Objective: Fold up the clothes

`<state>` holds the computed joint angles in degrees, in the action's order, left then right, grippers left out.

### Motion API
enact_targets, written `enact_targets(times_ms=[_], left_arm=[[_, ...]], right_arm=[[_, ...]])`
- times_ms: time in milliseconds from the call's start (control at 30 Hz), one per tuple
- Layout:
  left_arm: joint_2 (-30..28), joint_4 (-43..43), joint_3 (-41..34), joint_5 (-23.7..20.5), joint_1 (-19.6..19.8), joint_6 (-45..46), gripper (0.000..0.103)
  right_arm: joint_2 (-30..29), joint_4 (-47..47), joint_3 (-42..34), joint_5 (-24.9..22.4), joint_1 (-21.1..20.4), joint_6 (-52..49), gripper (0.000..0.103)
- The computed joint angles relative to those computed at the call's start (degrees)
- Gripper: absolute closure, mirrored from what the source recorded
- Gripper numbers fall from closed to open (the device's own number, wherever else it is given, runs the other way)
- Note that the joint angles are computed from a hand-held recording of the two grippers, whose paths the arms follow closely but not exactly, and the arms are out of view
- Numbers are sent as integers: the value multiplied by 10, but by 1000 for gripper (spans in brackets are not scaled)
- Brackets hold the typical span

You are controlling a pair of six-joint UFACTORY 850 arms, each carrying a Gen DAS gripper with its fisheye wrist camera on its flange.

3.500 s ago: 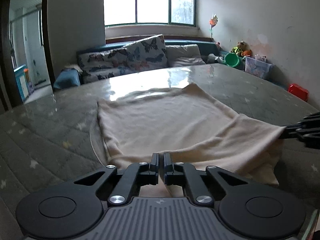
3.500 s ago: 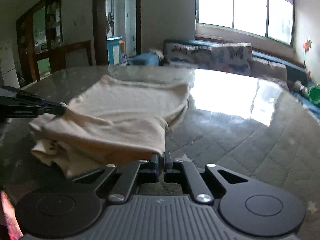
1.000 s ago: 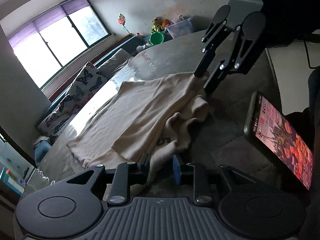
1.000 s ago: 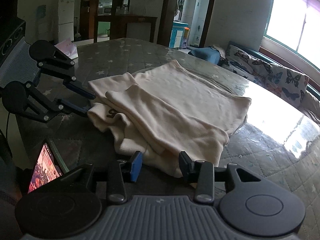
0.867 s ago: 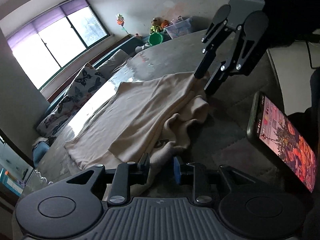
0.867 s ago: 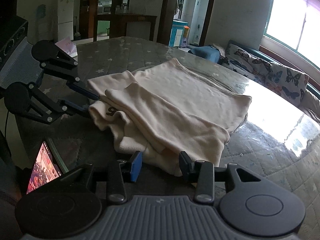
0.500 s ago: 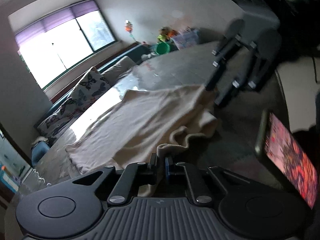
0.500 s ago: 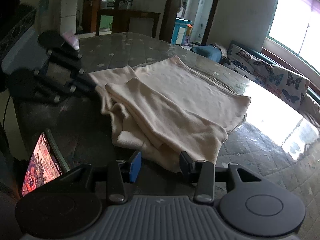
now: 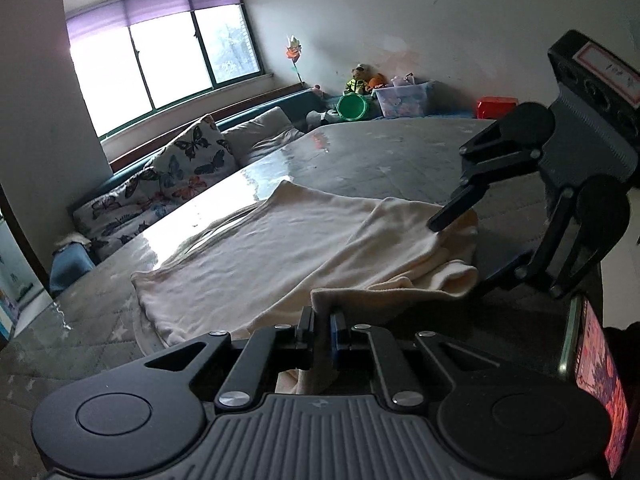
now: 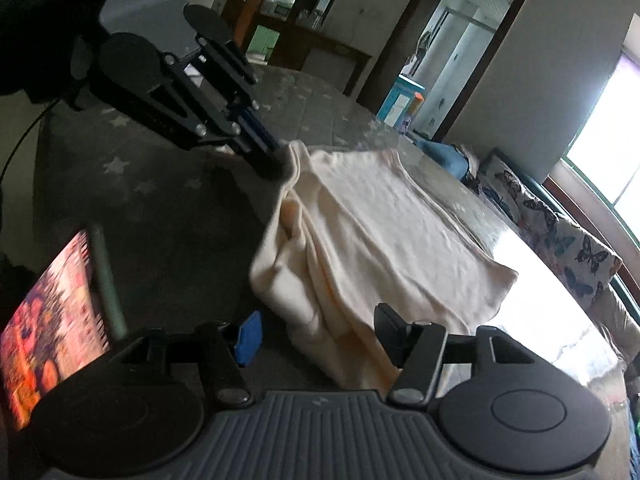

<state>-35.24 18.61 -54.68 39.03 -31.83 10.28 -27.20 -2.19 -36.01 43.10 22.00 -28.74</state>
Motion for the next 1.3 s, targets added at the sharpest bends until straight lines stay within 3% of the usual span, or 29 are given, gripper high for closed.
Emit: enact_targets(times_ms=[67,100,133,233,267,300,600,867,1067,1167,1300], left_arm=[[2,-4,2,-5,-1,0,91],[5,-4,5,-5,-2,3,91],[8,-4,8,-6,-2,6,89],[15,-28,25,8,-3,42,69],[16,-35,28,10,-4,49,59],[17,-38,32,12,-4,55,55],[6,-92,33,5,-16,134,55],[-8,-42,10,-17,-9,58,50],[-13,-183,13,-3,-35,178,50],[-20,-257,14,27,-54,274,50],[-22,-278,17,38,-65,319,54]], right_arm=[[-6,-17,-12,-10,-2,27,61],[-6,-29,-17,-18,-4,42,76],[-4,-50,-22,-29,-11,72,82],[2,-102,-32,-48,-27,144,88],[6,-121,-34,-51,-33,172,89],[8,-134,-36,-56,-38,193,90],[18,-180,-48,-66,-52,283,91],[18,-157,-51,-66,-46,273,91],[17,-142,-48,-64,-40,255,91],[17,-138,-49,-63,-39,255,91],[16,-133,-49,-63,-37,252,91]])
